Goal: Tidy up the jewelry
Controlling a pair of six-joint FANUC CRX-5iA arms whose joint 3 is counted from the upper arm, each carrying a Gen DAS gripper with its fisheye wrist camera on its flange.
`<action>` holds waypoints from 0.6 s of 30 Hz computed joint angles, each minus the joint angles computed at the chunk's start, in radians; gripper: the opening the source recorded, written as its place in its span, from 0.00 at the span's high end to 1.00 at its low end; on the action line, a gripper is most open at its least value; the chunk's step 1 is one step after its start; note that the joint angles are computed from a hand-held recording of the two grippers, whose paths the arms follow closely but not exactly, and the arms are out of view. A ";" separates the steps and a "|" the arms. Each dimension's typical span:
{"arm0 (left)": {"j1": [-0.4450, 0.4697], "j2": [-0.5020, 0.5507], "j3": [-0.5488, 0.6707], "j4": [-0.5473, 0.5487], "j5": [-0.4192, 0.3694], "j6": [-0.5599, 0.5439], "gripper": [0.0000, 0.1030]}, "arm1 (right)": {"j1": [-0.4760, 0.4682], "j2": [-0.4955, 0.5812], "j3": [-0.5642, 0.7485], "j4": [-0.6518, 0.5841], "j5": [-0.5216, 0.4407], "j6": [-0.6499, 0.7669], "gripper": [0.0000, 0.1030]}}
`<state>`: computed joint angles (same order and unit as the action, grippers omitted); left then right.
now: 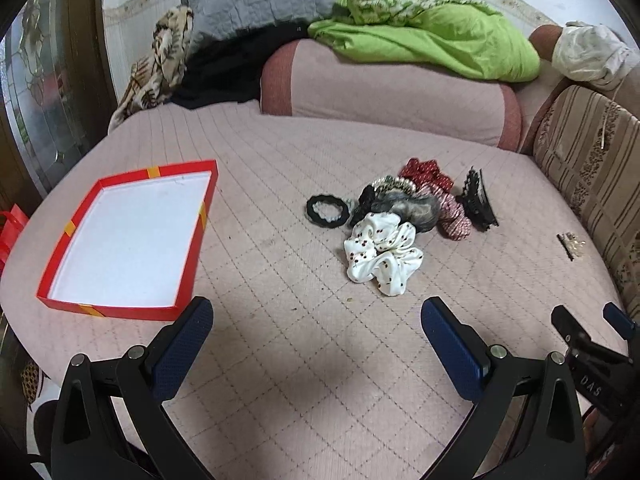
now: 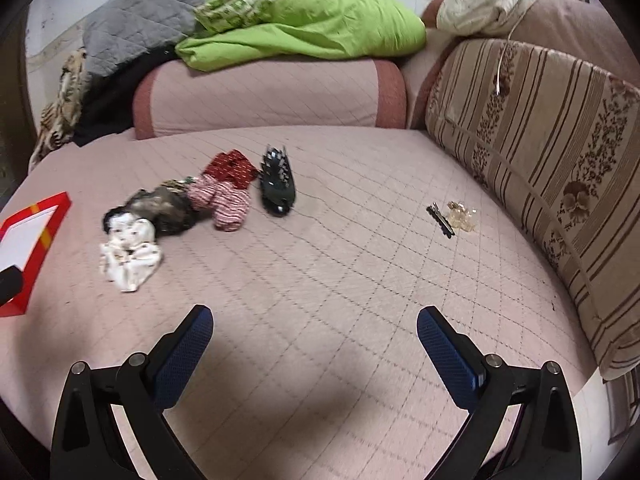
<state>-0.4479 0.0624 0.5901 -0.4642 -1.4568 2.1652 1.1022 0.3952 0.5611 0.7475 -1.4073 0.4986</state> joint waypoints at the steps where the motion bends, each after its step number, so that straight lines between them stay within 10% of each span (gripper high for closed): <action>1: -0.008 -0.003 0.006 -0.010 -0.004 -0.003 0.00 | 0.006 -0.001 0.003 0.003 0.000 -0.002 0.00; 18: -0.112 -0.037 0.092 -0.145 -0.041 -0.003 0.00 | 0.070 -0.032 0.009 0.120 -0.029 -0.038 0.00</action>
